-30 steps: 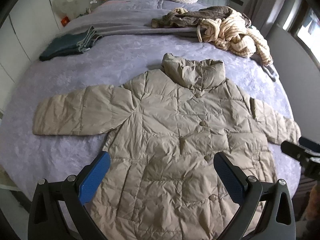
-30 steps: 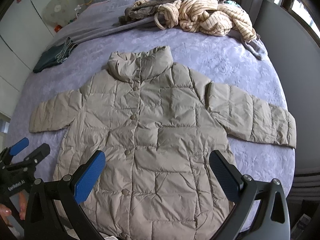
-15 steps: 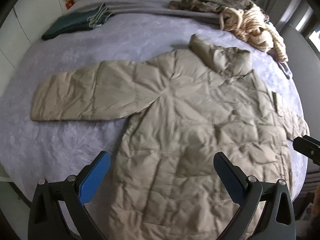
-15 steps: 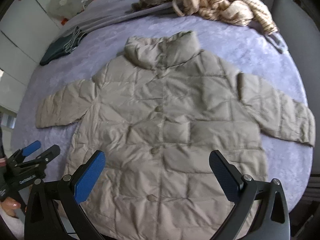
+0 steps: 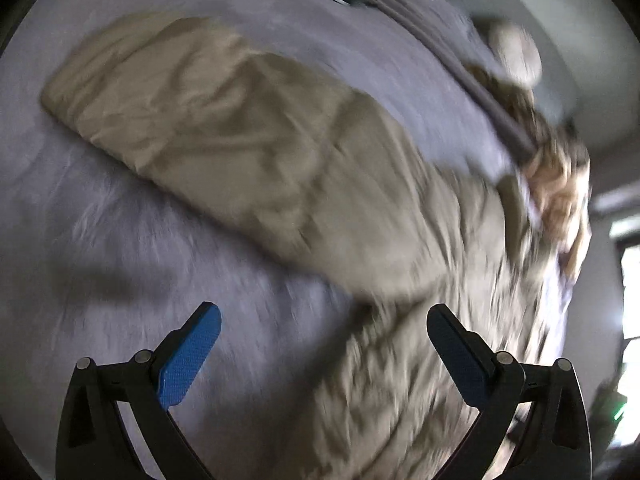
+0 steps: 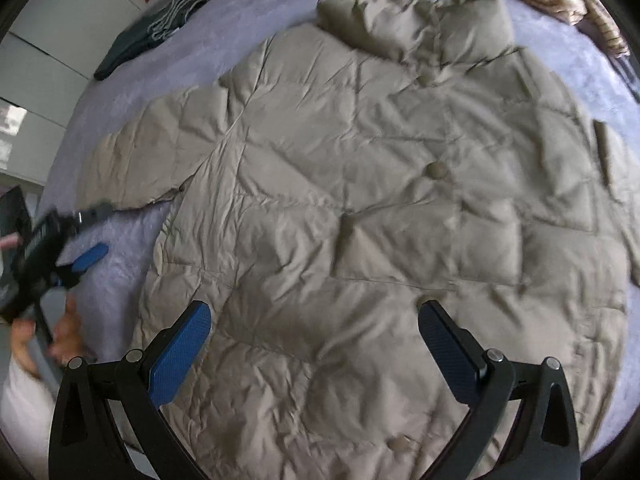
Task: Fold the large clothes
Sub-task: 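Grasp the coat sleeve with the left tool and fold it across the body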
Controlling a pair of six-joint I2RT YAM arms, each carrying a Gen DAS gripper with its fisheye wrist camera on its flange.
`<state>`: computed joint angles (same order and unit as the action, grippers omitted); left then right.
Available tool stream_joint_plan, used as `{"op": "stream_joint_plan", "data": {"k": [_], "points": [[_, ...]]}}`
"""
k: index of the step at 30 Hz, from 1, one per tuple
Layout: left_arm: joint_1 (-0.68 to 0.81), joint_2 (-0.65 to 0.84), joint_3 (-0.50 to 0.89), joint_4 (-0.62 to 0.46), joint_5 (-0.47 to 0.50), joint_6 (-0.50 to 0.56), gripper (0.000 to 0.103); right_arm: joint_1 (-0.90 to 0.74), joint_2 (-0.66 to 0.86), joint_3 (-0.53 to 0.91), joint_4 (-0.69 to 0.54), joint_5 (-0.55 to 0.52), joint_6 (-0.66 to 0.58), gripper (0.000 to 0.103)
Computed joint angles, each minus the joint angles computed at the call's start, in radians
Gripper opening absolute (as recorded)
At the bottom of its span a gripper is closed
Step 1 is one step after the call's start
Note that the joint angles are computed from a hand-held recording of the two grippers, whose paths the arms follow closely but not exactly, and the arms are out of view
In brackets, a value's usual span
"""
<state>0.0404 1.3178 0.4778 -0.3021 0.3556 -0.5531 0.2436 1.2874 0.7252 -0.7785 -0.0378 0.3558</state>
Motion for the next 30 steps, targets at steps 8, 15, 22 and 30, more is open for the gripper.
{"op": "stream_joint_plan", "data": {"k": [8,15,22,30], "points": [[0.268,0.359,0.109,0.314,0.042,0.041,0.103,0.007,0.132,-0.03,0.226,-0.026,-0.001,0.103],[0.364,0.541,0.308,0.272,0.002,0.08,0.011,0.038,0.284,0.067,0.38,-0.042,0.028,0.103],[0.28,0.195,0.211,0.199,-0.164,0.243,0.011,0.062,0.482,0.199,0.536,-0.12,0.154,0.011],[0.117,-0.056,0.265,0.05,-0.066,0.318,0.011,0.093,0.788,0.29,0.772,-0.344,0.282,0.01]]}}
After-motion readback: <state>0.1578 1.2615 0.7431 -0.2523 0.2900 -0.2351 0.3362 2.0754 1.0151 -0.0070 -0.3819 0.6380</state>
